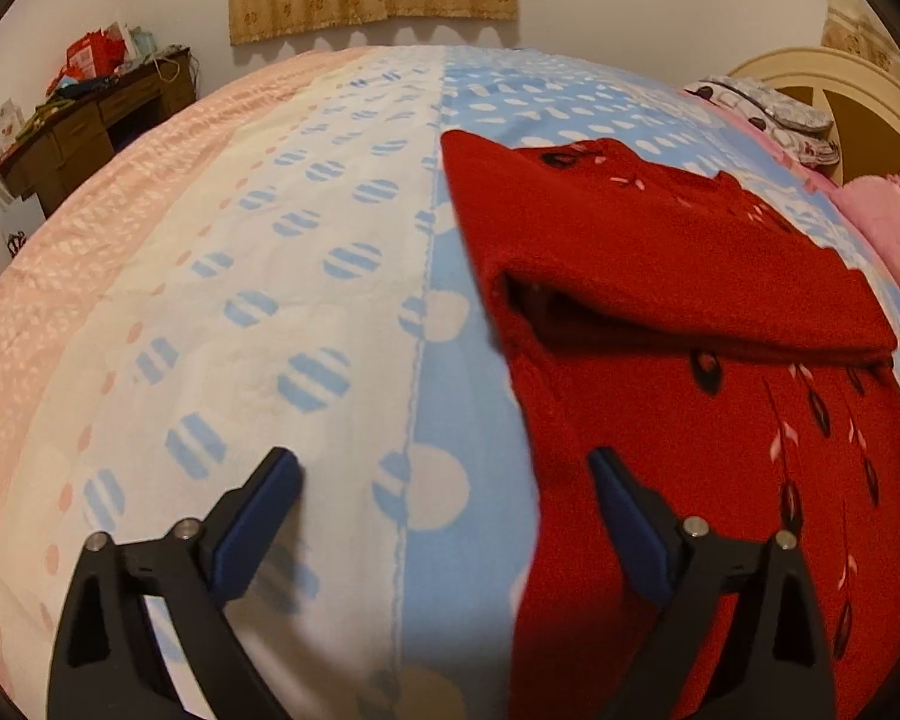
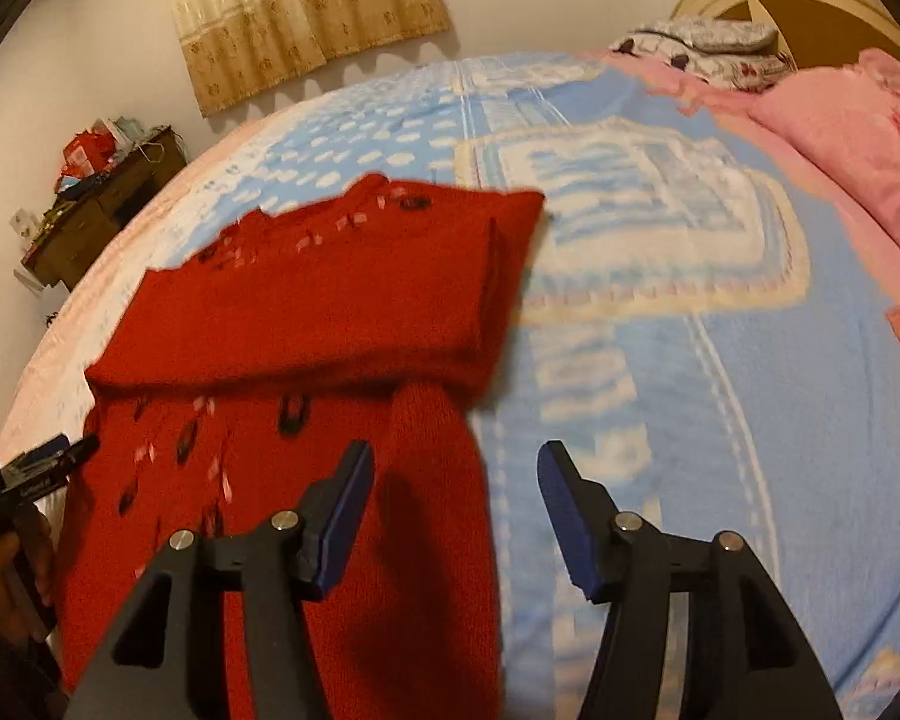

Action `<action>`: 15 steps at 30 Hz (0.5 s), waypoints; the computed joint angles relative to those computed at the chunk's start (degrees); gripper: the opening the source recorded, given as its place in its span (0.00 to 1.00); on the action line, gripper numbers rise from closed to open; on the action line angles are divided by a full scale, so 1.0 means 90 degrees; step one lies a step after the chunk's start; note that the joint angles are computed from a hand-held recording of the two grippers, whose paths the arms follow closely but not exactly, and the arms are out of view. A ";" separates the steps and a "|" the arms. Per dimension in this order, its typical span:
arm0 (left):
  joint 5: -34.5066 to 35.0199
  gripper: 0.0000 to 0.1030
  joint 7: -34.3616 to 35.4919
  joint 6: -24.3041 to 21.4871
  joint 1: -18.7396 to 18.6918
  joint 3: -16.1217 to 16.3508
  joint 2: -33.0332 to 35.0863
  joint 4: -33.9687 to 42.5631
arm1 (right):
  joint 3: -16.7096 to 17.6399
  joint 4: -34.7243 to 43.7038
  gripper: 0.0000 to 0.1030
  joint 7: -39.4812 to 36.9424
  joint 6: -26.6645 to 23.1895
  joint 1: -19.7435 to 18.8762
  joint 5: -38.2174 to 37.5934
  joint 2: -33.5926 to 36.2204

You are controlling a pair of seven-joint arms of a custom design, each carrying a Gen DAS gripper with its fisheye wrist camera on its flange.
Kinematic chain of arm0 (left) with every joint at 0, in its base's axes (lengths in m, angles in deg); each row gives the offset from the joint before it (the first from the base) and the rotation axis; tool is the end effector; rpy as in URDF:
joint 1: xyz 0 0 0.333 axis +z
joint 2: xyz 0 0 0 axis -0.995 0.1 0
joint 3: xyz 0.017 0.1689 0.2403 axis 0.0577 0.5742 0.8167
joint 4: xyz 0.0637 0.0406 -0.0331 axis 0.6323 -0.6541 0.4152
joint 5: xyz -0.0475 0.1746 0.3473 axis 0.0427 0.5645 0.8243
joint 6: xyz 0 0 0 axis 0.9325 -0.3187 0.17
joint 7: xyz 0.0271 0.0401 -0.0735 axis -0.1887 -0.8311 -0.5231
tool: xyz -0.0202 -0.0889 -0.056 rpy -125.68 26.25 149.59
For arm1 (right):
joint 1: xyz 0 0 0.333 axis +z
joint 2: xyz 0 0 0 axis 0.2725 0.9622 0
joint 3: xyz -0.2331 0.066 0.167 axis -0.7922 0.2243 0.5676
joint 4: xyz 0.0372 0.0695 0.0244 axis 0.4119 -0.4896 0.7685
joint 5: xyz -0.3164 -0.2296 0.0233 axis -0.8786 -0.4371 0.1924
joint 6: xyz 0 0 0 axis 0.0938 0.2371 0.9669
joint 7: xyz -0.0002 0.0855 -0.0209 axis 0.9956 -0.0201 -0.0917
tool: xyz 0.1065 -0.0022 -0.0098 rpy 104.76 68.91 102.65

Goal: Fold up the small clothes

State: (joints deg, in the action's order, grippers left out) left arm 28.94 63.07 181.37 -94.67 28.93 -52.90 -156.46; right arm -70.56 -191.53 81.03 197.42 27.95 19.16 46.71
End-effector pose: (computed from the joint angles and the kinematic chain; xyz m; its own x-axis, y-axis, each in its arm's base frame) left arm 0.3541 -0.2136 0.3176 0.2980 -0.9542 0.0274 -0.7496 -0.2517 -0.6121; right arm 0.4593 0.0226 0.3352 0.2503 -0.9545 -0.1623 -0.7851 -0.1020 -0.6108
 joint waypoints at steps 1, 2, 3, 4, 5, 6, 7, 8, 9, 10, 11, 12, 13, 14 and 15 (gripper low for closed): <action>-0.0028 0.95 0.0005 -0.0025 -0.0028 -0.0013 -0.0033 -0.0019 | 0.0006 -0.0121 0.56 -0.0022 0.0033 0.0006 0.0022 -0.0084; -0.0064 0.95 0.0018 -0.0042 -0.0056 -0.0020 -0.0065 -0.0045 | -0.0027 -0.0213 0.56 -0.0180 0.0026 0.0043 0.0162 -0.0170; -0.0082 0.95 0.0018 -0.0047 -0.0077 -0.0030 -0.0101 -0.0076 | -0.0056 -0.0313 0.56 -0.0380 0.0037 0.0095 0.0351 -0.0267; -0.0084 0.95 0.0004 -0.0048 -0.0094 -0.0048 -0.0140 -0.0114 | -0.0061 -0.0413 0.56 -0.0514 0.0085 0.0134 0.0474 -0.0354; -0.0104 0.95 0.0009 -0.0059 -0.0114 -0.0059 -0.0165 -0.0137 | -0.0059 -0.0497 0.56 -0.0621 0.0144 0.0172 0.0569 -0.0425; -0.0105 0.95 -0.0009 -0.0069 -0.0126 -0.0078 -0.0190 -0.0159 | -0.0065 -0.0579 0.56 -0.0744 0.0195 0.0214 0.0675 -0.0502; -0.0099 0.95 -0.0038 -0.0080 -0.0138 -0.0101 -0.0220 -0.0184 | -0.0072 -0.0668 0.56 -0.0875 0.0247 0.0260 0.0784 -0.0583; -0.0094 0.95 -0.0085 -0.0113 -0.0157 -0.0138 -0.0256 -0.0211 | -0.0079 -0.0731 0.56 -0.0955 0.0280 0.0289 0.0844 -0.0637; -0.0104 0.95 -0.0096 -0.0132 -0.0179 -0.0152 -0.0276 -0.0226 | -0.0082 -0.0767 0.56 -0.1026 0.0317 0.0323 0.0913 -0.0664; -0.0106 0.95 -0.0111 -0.0141 -0.0196 -0.0163 -0.0300 -0.0245 | -0.0093 -0.0803 0.56 -0.1110 0.0342 0.0354 0.0989 -0.0687; -0.0093 0.95 -0.0141 -0.0153 -0.0207 -0.0179 -0.0334 -0.0272 | -0.0106 -0.0829 0.56 -0.1188 0.0367 0.0374 0.1063 -0.0700; -0.0096 0.95 -0.0149 -0.0163 -0.0224 -0.0187 -0.0357 -0.0292 | -0.0110 -0.0846 0.56 -0.1247 0.0400 0.0390 0.1135 -0.0701; -0.0111 0.95 -0.0134 -0.0160 -0.0247 -0.0183 -0.0390 -0.0321 | -0.0103 -0.0864 0.56 -0.1270 0.0437 0.0399 0.1188 -0.0698; -0.0135 0.95 -0.0126 -0.0169 -0.0269 -0.0189 -0.0412 -0.0336 | -0.0106 -0.0877 0.56 -0.1323 0.0453 0.0411 0.1254 -0.0702; -0.0162 0.95 -0.0109 -0.0174 -0.0294 -0.0191 -0.0441 -0.0357 | -0.0109 -0.0887 0.56 -0.1476 0.0509 0.0449 0.1413 -0.0700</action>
State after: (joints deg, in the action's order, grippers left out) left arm 27.49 62.10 179.80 -97.32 27.21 -56.87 -159.68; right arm -71.54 -199.51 67.74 202.00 32.00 31.88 40.41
